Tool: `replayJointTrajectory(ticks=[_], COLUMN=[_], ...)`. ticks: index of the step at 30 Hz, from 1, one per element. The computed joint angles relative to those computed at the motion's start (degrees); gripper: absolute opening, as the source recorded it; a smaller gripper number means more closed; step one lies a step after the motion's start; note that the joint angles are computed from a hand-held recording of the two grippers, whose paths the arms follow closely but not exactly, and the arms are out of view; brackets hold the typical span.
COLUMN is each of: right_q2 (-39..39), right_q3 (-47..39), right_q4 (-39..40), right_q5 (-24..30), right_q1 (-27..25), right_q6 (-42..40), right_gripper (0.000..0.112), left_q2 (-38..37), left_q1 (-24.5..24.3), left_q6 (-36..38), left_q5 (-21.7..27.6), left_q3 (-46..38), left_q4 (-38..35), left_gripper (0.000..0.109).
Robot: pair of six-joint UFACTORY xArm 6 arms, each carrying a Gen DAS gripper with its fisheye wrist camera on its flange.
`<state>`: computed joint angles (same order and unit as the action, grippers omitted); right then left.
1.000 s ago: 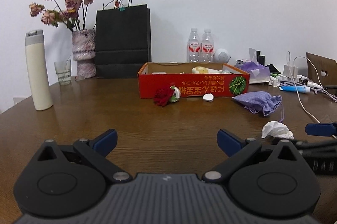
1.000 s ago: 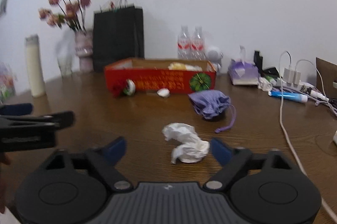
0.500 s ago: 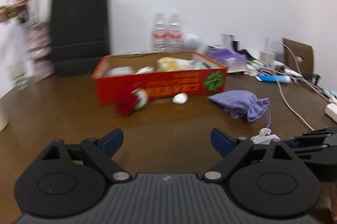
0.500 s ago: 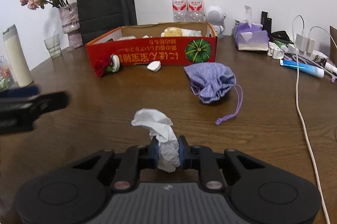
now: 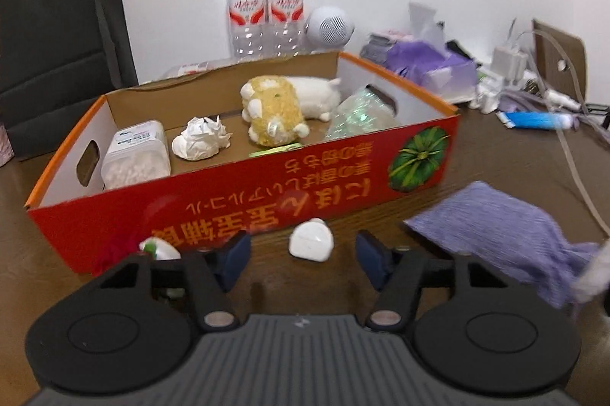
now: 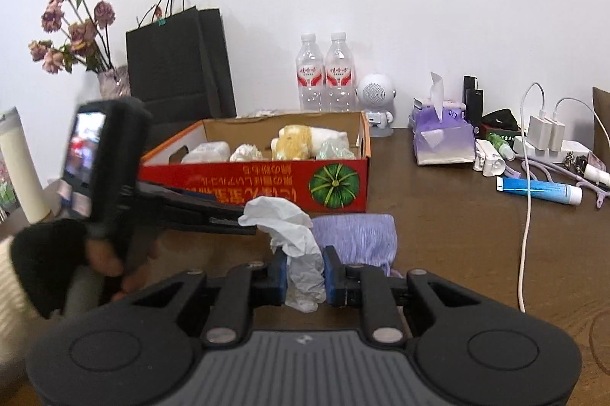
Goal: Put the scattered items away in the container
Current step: 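Grasp the crumpled white tissue with the right gripper while the left grasps the small white item, then carry the tissue and white item into the box and open both grippers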
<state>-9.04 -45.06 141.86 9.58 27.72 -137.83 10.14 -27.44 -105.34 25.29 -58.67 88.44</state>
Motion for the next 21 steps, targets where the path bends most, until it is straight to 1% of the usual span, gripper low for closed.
replayJointTrajectory(ticks=[2,5,6,8,9,12,14,15,16,18,20,21], right_q2=[1.0,3.1,3.5,4.0,4.2,5.0,5.0,4.9,4.7,3.8,2.6,2.1], right_q3=[-0.3,-1.2,-1.2,-1.1,-1.0,-1.2,-1.0,-0.8,-0.7,0.0,0.7,0.9], right_q4=[-2.3,-3.6,-4.2,-5.0,-5.2,-5.3,-5.3,-5.4,-5.3,-5.3,-5.6,-5.1], right_q5=[1.2,2.0,2.4,3.0,3.2,3.0,3.2,3.3,3.4,3.5,3.8,3.7], right_q1=[-0.4,-0.8,-0.9,-1.1,-1.1,-1.0,-0.9,-0.9,-0.8,-0.6,-0.4,-0.1], right_q6=[3.2,5.2,5.9,7.1,7.4,7.8,8.1,8.3,8.2,8.1,8.5,8.3], right_gripper=[0.017,0.018,0.017,0.017,0.017,0.017,0.017,0.017,0.017,0.017,0.017,0.017], left_q2=[1.9,4.0,4.4,4.7,4.9,4.4,3.2,2.1,0.4,-4.5,-10.2,-12.8], left_q1=[1.3,1.8,2.0,3.0,3.4,3.0,2.1,1.2,0.2,-2.0,-5.7,-7.9], left_q6=[2.9,7.7,7.0,6.2,6.6,7.0,6.9,8.3,7.8,2.8,-1.8,-3.9], left_q5=[-2.6,-3.6,-3.9,-5.9,-6.8,-5.9,-3.8,-2.0,-0.3,2.3,8.1,12.0], left_q3=[-2.0,-3.7,-4.0,-4.3,-4.4,-4.0,-2.7,-1.7,-0.3,3.6,7.8,9.7], left_q4=[-0.9,-5.0,-4.7,-3.9,-4.0,-5.1,-6.4,-8.8,-9.0,-4.5,-1.7,-1.0], left_gripper=[0.058,0.048,0.046,0.038,0.029,0.028,0.028,0.028,0.028,0.028,0.028,0.028])
